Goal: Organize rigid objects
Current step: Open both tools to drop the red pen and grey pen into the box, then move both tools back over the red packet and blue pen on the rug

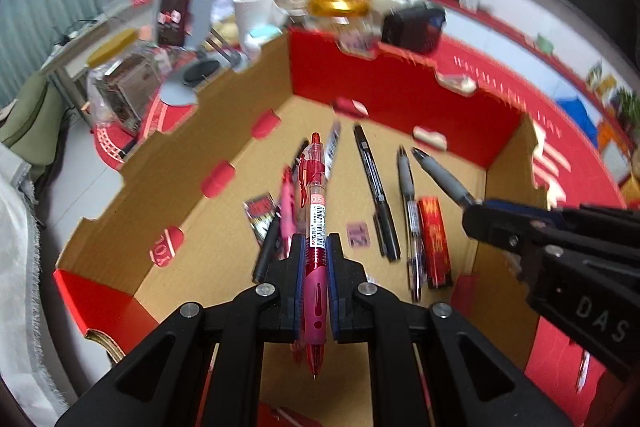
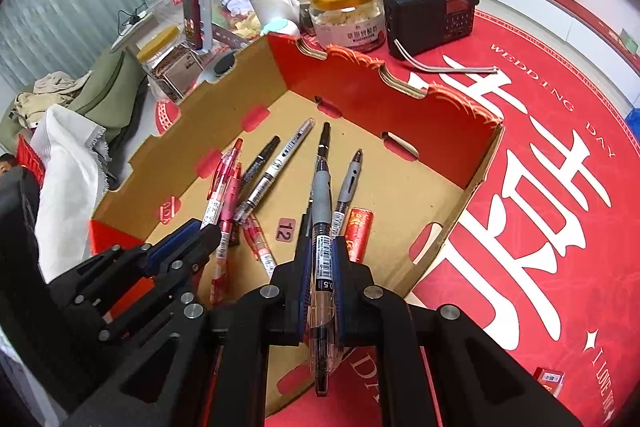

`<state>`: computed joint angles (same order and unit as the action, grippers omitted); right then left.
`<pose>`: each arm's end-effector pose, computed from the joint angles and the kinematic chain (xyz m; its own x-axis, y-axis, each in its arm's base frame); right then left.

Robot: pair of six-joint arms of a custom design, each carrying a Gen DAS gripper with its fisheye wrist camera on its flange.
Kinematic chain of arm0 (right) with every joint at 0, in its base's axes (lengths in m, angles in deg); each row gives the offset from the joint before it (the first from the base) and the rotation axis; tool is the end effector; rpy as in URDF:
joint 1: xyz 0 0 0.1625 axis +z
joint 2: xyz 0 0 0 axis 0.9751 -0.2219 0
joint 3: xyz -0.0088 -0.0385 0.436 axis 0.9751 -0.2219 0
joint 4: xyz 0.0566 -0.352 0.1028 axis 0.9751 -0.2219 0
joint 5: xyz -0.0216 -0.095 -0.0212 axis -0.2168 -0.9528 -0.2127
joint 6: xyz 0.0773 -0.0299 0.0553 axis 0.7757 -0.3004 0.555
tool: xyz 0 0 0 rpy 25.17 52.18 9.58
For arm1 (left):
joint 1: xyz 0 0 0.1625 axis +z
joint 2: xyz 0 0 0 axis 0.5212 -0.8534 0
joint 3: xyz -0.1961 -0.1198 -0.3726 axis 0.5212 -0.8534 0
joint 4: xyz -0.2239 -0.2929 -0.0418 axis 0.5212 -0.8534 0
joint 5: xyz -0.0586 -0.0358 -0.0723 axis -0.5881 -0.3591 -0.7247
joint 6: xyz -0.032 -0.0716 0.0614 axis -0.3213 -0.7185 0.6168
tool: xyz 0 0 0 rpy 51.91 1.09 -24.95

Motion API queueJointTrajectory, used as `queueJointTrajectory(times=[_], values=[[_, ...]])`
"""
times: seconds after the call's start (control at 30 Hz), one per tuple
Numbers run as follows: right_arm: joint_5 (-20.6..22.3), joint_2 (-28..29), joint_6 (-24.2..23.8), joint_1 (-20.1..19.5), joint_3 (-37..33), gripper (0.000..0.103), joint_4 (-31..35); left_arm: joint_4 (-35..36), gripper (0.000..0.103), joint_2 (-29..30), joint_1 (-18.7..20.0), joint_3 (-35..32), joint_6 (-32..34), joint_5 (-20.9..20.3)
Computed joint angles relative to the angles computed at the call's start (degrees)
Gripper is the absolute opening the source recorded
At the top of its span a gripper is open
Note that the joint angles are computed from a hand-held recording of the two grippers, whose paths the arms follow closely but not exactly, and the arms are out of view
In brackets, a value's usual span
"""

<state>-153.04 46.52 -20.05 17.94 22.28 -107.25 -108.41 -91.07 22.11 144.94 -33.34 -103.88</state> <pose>0.1468 -0.6767 0.1281 -0.8345 -0.1301 0.5355 -0.3323 0.8940 -0.3006 -0.2152 -0.6430 0.0471 -0.6920 0.1302 -0.7100 0.4572 0.8402 -0.2916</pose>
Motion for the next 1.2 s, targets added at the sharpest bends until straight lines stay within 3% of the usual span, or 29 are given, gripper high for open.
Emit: queueJointTrajectory(times=[0.07,0.13,0.27,0.33,0.37,0.43,0.47,0.53,0.63,0.87,0.97,1.1,1.2], values=[[-0.39,0.17,0.05,-0.15,-0.17,0.012,0.61,3.73,0.029,0.42,-0.21,-1.27,-0.16,0.61],[-0.16,-0.10,0.14,-0.33,0.23,0.012,0.65,2.74,0.076,0.53,-0.73,-1.06,0.71,1.46],[2.00,-1.38,-0.34,-0.37,1.88,0.035,-0.19,-1.20,0.102,0.88,-2.02,0.15,3.56,4.79],[1.46,-1.87,-2.37,0.52,3.44,0.053,-3.05,-2.76,0.102,0.82,-2.23,0.63,3.50,5.65],[0.06,-1.89,-3.60,1.19,4.34,0.070,-5.64,-3.79,0.102,0.64,-2.42,1.18,3.25,6.38],[-0.71,-2.81,-7.13,2.13,7.46,0.086,-12.17,-4.12,0.103,-0.53,-2.33,2.21,1.47,5.36],[-0.73,-3.59,-8.59,2.41,9.30,0.087,-15.05,-4.30,0.103,-1.42,-2.29,3.00,0.30,4.13],[-0.87,-5.34,-9.46,2.44,12.44,0.087,-18.28,-4.98,0.102,-2.39,-2.90,4.61,-1.10,3.76],[-0.04,-9.47,-6.38,0.76,18.50,0.087,-21.90,-7.00,0.103,-3.28,-4.89,7.58,-0.57,2.81],[-3.00,-18.53,0.33,-6.82,33.13,0.087,-32.91,-12.75,0.103,-2.37,-10.75,12.38,2.64,-5.37],[-4.24,-21.94,2.36,-11.15,38.67,0.087,-37.46,-13.49,0.103,1.30,-13.54,12.07,4.83,-7.88],[-1.75,-27.36,6.62,-17.11,44.60,0.087,-39.06,-9.89,0.103,8.11,-14.96,7.48,5.77,-8.55],[-0.12,-30.25,7.30,-20.38,47.83,0.087,-40.33,-7.06,0.103,12.34,-15.10,3.32,5.77,-7.66]])
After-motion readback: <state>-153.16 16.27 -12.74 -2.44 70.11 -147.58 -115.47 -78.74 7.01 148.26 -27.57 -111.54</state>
